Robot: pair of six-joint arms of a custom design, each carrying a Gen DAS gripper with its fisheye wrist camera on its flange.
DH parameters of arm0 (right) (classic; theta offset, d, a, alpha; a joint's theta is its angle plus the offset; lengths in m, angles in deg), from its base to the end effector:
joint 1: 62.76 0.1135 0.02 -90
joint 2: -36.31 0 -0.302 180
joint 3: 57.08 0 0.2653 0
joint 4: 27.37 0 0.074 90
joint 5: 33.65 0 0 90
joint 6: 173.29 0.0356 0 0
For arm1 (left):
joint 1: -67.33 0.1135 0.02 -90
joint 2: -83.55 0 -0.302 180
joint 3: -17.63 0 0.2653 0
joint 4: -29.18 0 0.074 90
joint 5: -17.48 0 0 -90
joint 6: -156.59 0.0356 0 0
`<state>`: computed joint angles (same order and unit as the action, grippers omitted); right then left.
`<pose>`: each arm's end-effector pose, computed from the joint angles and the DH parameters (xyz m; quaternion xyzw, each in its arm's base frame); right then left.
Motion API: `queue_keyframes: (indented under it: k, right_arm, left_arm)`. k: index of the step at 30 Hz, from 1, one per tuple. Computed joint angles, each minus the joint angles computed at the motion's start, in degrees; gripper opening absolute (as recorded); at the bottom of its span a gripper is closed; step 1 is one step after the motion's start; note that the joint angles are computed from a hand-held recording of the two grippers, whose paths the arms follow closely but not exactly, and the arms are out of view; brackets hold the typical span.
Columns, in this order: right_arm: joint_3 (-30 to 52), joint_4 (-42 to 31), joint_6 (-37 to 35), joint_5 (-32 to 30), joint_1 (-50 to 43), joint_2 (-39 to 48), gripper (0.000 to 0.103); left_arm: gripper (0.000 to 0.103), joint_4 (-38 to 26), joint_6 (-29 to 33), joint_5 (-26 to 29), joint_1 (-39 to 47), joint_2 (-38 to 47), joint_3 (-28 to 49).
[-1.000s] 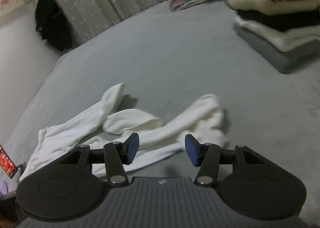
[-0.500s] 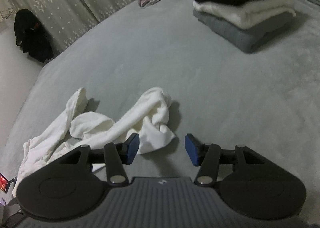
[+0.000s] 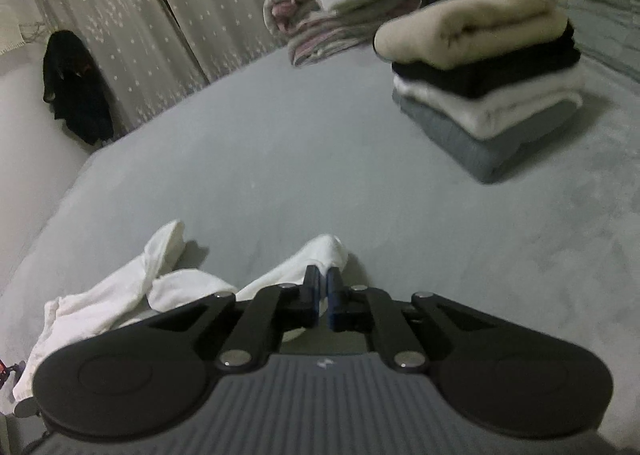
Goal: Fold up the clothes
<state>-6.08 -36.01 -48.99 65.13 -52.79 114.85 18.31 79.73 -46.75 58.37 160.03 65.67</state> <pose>0.2800 0.0437 0.2224 0.2212 0.8618 0.1068 0.4437 0.2591 -0.0565 0.2136 0.2625 0.8464 -0.1862 0.4244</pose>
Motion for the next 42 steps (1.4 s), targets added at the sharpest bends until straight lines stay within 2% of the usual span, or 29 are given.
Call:
queue_keyframes:
  k: [3,7,12,15,18,21,22,30,39,42]
  right_arm:
    - [0.36,-1.47,-1.21,-0.16,-0.58,-0.69,0.004]
    - [1.31,-4.54,-1.95,-0.66,-1.01,0.58,0.004]
    - [2.3,-7.52,-3.7,-2.08,-1.62,2.92,0.006]
    - [1.93,-7.44,-4.17,-1.95,-1.2,2.54,0.016]
    - [1.16,-6.19,-5.7,-2.44,-0.38,1.14,0.019]
    - [0.92,-4.49,-8.27,-3.63,1.52,0.74,0.047]
    - [1.1,-4.1,-9.4,-4.0,2.49,0.91,0.048]
    - [5.57,-3.33,-19.5,-5.73,11.08,7.95,0.048]
    - [9.8,-3.97,-26.32,-5.09,15.11,14.67,0.048]
    - [10.7,-4.64,-28.8,-4.5,16.05,15.81,0.031]
  left_arm:
    - [0.006,-1.68,2.74,2.58,1.49,-1.43,-0.46]
    - [0.026,-3.22,7.74,4.47,4.36,-3.08,-1.68]
    - [0.032,-5.76,13.59,7.43,10.71,-4.7,-2.3]
    - [0.036,-7.28,15.7,9.45,14.99,-4.94,-1.73]
    - [0.042,-8.54,17.24,11.13,18.68,-4.36,-0.66]
    - [0.043,-9.8,18.78,11.87,21.48,-2.89,0.44]
    - [0.043,-10.13,19.35,11.82,22.19,-2.37,0.71]
    - [0.045,-10.96,22.74,11.85,25.43,-0.4,1.76]
    - [0.046,-13.37,26.58,12.91,29.88,1.55,3.48]
    - [0.047,-13.95,27.47,12.99,31.78,2.3,3.89]
